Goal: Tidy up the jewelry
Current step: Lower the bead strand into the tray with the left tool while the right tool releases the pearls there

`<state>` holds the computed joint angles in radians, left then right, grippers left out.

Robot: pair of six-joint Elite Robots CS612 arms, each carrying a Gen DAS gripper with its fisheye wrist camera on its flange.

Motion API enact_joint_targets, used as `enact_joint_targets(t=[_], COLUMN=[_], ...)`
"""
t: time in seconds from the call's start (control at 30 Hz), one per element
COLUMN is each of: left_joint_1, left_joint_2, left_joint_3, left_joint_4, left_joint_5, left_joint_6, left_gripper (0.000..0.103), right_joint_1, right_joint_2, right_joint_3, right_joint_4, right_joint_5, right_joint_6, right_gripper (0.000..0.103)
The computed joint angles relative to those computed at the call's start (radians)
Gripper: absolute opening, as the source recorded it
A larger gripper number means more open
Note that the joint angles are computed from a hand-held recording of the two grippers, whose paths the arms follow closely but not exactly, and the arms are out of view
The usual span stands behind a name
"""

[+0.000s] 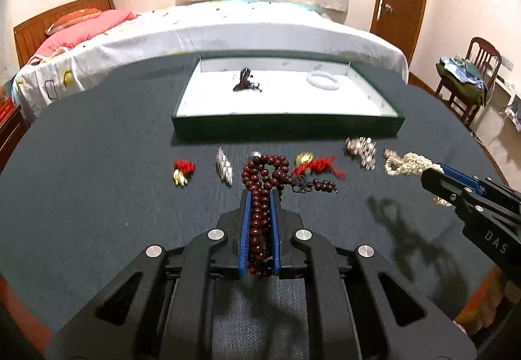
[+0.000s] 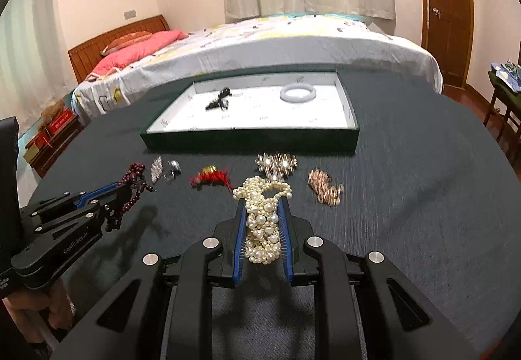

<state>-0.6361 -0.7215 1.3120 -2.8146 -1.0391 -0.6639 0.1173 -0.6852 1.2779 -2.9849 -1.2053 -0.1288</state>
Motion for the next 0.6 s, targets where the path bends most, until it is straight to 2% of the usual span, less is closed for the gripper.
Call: enact_joint_targets(t=[0.3,0.6], left_joint_1=[0.019,0.058], left_joint_2=[0.021,0.106], left_joint_3=[-0.070,-0.261], left_joint_4=[-0.059,-0.049], left_joint_5=[0.007,0.005], left_joint_6=[0.060,0.152], left_gripper=[0.011,0.011], right_joint_1=[0.006,0.022], right_joint_2=[0.030,0.134], right_joint_3=[-0.094,-0.316], right_joint_4=[-0.015,0.035], right_joint_5=[0.034,0.020], right_joint_6=[0.033,0.061], right_gripper=[0.019,0.019])
